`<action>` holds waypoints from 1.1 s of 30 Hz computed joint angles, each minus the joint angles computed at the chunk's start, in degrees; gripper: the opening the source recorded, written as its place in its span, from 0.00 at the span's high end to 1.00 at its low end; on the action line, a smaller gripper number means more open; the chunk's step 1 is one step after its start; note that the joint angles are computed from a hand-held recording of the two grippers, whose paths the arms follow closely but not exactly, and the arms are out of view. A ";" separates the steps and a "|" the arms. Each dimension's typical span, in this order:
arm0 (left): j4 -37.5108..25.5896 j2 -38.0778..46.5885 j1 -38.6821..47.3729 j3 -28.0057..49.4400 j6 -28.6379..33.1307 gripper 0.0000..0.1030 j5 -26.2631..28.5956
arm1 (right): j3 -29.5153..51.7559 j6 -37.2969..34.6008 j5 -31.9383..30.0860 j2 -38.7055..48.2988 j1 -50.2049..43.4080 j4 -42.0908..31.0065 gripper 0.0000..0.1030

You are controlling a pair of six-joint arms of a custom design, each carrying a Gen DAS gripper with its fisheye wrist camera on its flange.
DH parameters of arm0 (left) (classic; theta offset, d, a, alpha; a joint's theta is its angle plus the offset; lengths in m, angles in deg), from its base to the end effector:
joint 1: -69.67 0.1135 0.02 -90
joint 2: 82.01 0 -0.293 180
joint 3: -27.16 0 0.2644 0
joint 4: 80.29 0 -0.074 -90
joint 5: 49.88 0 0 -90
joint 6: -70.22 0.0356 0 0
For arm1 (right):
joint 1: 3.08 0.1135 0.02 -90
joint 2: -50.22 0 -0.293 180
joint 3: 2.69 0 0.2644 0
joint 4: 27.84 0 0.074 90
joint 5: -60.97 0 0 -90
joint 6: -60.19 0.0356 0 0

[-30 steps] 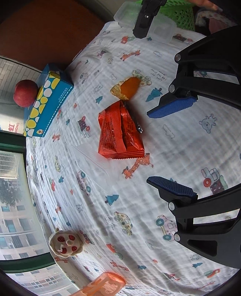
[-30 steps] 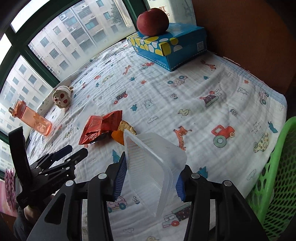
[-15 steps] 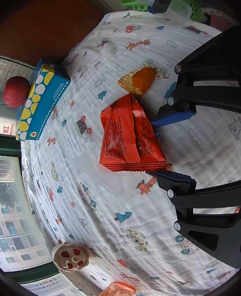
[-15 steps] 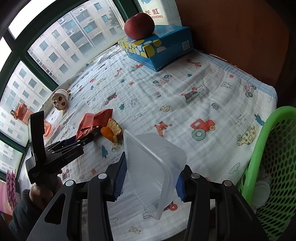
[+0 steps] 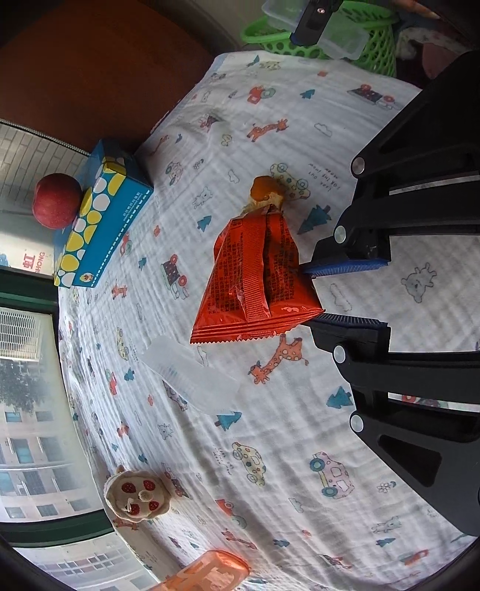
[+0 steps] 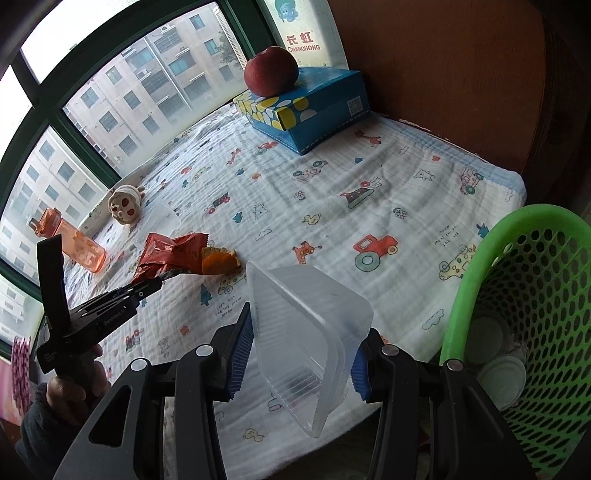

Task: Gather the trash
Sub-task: 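Carry the clear box into the green basket with the right tool while the left tool carries the wrapper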

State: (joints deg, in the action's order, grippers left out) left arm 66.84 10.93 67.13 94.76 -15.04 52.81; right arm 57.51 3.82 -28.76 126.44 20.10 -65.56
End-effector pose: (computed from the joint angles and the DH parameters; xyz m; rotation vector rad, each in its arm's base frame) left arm 0.3306 -0.0225 0.2005 0.2444 2.5601 -0.2717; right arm 0.2475 0.1058 0.2367 0.2346 2.5441 0.3927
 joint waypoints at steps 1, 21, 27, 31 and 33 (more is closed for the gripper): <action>-0.67 -1.13 0.18 -0.36 -0.22 0.83 0.23 | -0.55 -0.04 0.07 -1.10 -0.25 -0.32 0.57; -9.63 -20.52 -13.81 -2.50 -5.90 0.83 0.08 | -9.81 -11.91 -1.57 -22.71 -20.23 -13.38 0.57; -9.59 -20.09 -23.60 -0.97 -10.01 0.83 -3.62 | -11.22 -19.66 -4.63 -25.45 -31.14 -15.98 0.57; -9.57 -18.97 -29.86 0.50 -12.10 0.83 -6.12 | -11.69 -24.66 -6.95 -26.67 -38.66 -17.13 0.55; -9.58 -18.30 -32.83 1.29 -12.94 0.83 -7.34 | -11.79 -27.19 -8.28 -26.93 -42.53 -17.38 0.48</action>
